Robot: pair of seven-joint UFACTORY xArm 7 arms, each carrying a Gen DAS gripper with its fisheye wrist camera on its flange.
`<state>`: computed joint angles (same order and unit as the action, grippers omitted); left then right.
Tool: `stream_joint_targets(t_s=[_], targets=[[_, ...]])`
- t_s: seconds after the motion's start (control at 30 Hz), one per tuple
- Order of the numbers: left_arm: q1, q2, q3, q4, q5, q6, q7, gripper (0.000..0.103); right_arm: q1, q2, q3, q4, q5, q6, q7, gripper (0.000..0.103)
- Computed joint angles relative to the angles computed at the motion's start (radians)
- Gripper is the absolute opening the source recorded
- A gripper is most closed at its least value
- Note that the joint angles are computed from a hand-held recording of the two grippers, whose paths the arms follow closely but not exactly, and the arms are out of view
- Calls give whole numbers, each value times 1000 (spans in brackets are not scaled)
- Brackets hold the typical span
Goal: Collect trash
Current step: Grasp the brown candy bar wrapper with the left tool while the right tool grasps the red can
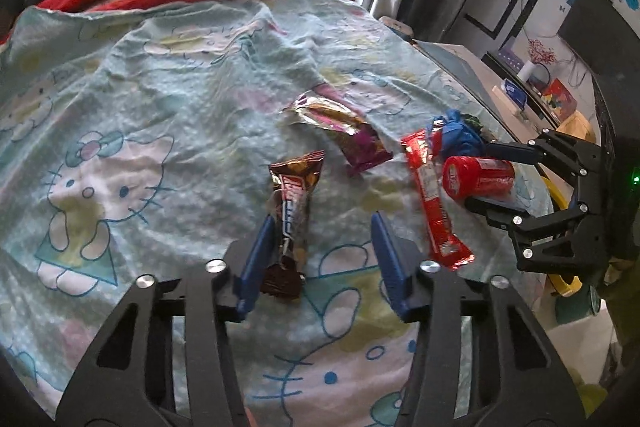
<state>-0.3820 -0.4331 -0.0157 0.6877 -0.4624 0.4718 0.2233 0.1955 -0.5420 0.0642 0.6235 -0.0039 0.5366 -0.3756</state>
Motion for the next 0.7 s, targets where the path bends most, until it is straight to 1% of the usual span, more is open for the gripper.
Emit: stream_joint_targets(t_s=[0.2,0.23,0.3,0.37,0.53,0.63,0.7], targets=[[16,6,-1,0,11,10,-22,21,5,33,1,19,19,2,10,60],[17,8,1,1,10,11,-25,20,5,34,1,20,23,4,16,58],[18,9,6,0,4,11,-23,12,5,28,1,18,30,13,27,55],[18,6,10,-3,-2,13,-20,11,6,14,1,11,36,19,38,52],[26,3,-3,-5,19,12,-29,10,12,-37,-3,-23,53,35,67,42],[19,3,2,-4,14,12,-24,9,26,-76,-18,-35,89,79,87,37],[9,1,12,-5,-3,11,-9,9,34,-105,-20,-44,109,112,104,36]])
